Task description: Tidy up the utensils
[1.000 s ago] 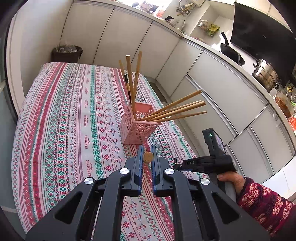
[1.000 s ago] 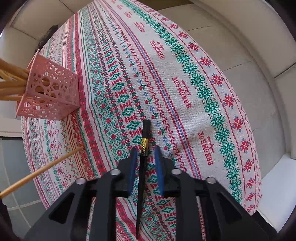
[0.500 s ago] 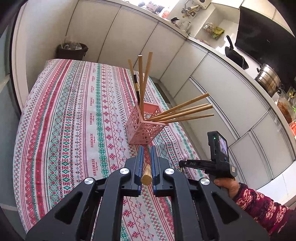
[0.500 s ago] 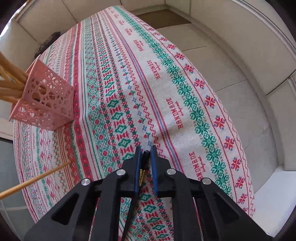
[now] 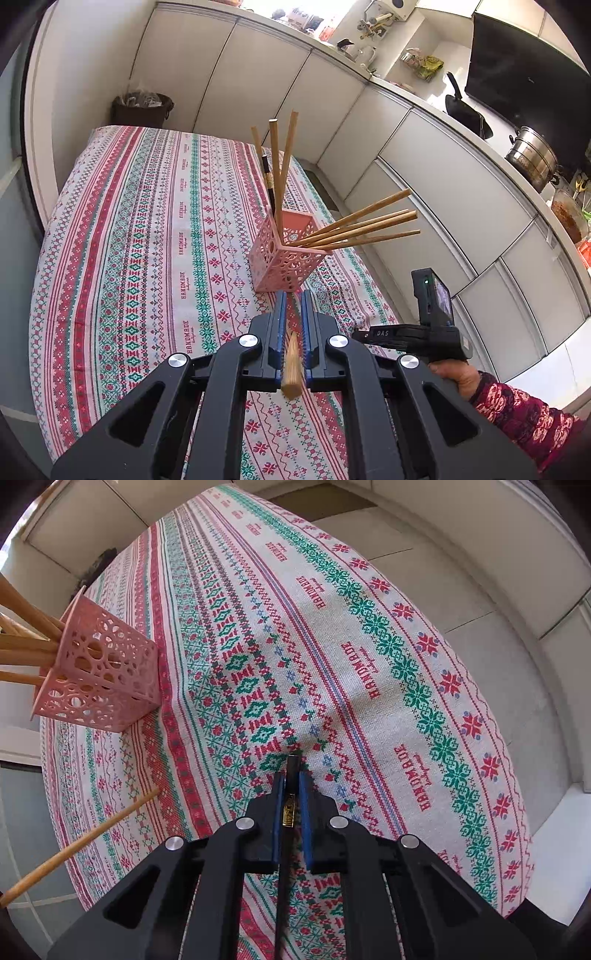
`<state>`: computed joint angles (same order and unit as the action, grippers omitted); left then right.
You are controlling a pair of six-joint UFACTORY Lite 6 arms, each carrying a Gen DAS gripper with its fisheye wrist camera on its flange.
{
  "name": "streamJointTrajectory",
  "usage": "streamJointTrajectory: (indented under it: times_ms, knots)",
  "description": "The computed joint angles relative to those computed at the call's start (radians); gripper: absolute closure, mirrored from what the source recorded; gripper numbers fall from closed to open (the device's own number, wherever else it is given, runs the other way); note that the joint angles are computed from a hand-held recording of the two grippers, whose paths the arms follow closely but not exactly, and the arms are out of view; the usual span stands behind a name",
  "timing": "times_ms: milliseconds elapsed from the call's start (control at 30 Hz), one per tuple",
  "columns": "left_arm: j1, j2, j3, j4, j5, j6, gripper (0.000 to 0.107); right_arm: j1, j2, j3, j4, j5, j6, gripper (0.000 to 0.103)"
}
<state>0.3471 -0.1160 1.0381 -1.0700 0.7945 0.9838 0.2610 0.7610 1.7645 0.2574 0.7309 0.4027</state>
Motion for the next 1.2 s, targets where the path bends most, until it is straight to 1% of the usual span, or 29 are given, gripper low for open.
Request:
streamJointTrajectory:
  times_ms: [33,67,133,167,233,300,333,367,400,433,500,533,600,700,767,867,933,967,1000,1067,1100,1133,1167,1200]
  knots:
    - [-0.002,-0.011,-0.003,-0.015,0.003,0.016,0.100,-0.013,-0.045,-0.082,0.080,-0.056,-0.070,0.096]
    - [-0.005,-0.023,-0.007,-0.022,0.004,0.030,0.100,-0.016,-0.107,-0.177,0.117,-0.124,-0.118,0.096]
    - [-0.022,-0.033,-0.016,-0.007,-0.012,0.029,0.100,-0.014,-0.238,-0.354,0.129,-0.230,-0.177,0.096]
    - [-0.030,-0.031,-0.020,0.006,-0.025,0.018,0.100,-0.014,-0.304,-0.434,0.140,-0.267,-0.200,0.095]
    - [-0.026,-0.011,-0.024,0.027,-0.035,-0.011,0.100,-0.029,-0.456,-0.598,0.271,-0.333,-0.351,0.096]
    - [0.011,0.054,0.000,0.052,0.045,-0.063,0.098,-0.043,-0.562,-0.686,0.374,-0.354,-0.474,0.096]
    - [0.009,0.097,0.020,0.111,0.080,-0.113,0.088,-0.060,-0.602,-0.713,0.430,-0.338,-0.543,0.096]
    - [0.000,0.113,0.019,0.174,0.073,-0.180,0.085,-0.082,-0.628,-0.728,0.497,-0.309,-0.620,0.096]
    - [0.006,0.113,0.000,0.211,0.058,-0.242,0.079,-0.094,-0.641,-0.732,0.545,-0.286,-0.669,0.096]
    - [0.027,0.126,-0.007,0.207,0.084,-0.275,0.074,-0.119,-0.644,-0.729,0.599,-0.265,-0.731,0.096]
    - [0.109,0.168,-0.022,0.142,0.194,-0.321,0.070,-0.162,-0.646,-0.721,0.691,-0.213,-0.829,0.095]
    - [0.126,0.175,-0.033,0.153,0.208,-0.389,0.061,-0.147,-0.611,-0.692,0.732,-0.210,-0.846,0.095]
    - [0.130,0.189,-0.066,0.204,0.212,-0.522,0.050,-0.143,-0.567,-0.660,0.819,-0.179,-0.908,0.095]
    - [0.125,0.203,-0.102,0.251,0.207,-0.651,0.050,-0.176,-0.571,-0.673,0.943,-0.112,-1.026,0.095]
    - [0.136,0.205,-0.132,0.245,0.193,-0.736,0.049,-0.201,-0.565,-0.675,1.004,-0.051,-1.076,0.095]
    - [0.099,0.209,-0.149,0.300,0.113,-0.893,0.049,-0.228,-0.548,-0.667,1.048,0.042,-1.105,0.095]
    - [0.058,0.242,-0.131,0.371,0.055,-1.003,0.049,-0.240,-0.545,-0.665,1.066,0.086,-1.112,0.095]
    - [0.044,0.274,-0.116,0.382,0.039,-1.027,0.049,-0.247,-0.546,-0.666,1.072,0.103,-1.116,0.095]
    - [0.026,0.278,-0.090,0.419,0.021,-1.076,0.043,-0.255,-0.548,-0.667,1.078,0.117,-1.121,0.095]
    - [-0.041,0.314,-0.016,0.588,-0.031,-1.201,0.045,-0.270,-0.547,-0.666,1.087,0.144,-1.131,0.095]
    - [-0.065,0.344,0.021,0.648,-0.040,-1.241,0.045,-0.274,-0.544,-0.663,1.085,0.156,-1.132,0.095]
    - [-0.073,0.372,0.053,0.666,-0.041,-1.256,0.038,-0.279,-0.541,-0.660,1.083,0.168,-1.134,0.095]
    - [-0.082,0.405,0.091,0.685,-0.036,-1.271,0.037,-0.284,-0.538,-0.660,1.083,0.175,-1.139,0.095]
    - [-0.094,0.439,0.135,0.713,-0.030,-1.297,0.033,-0.286,-0.536,-0.656,1.075,0.176,-1.136,0.095]
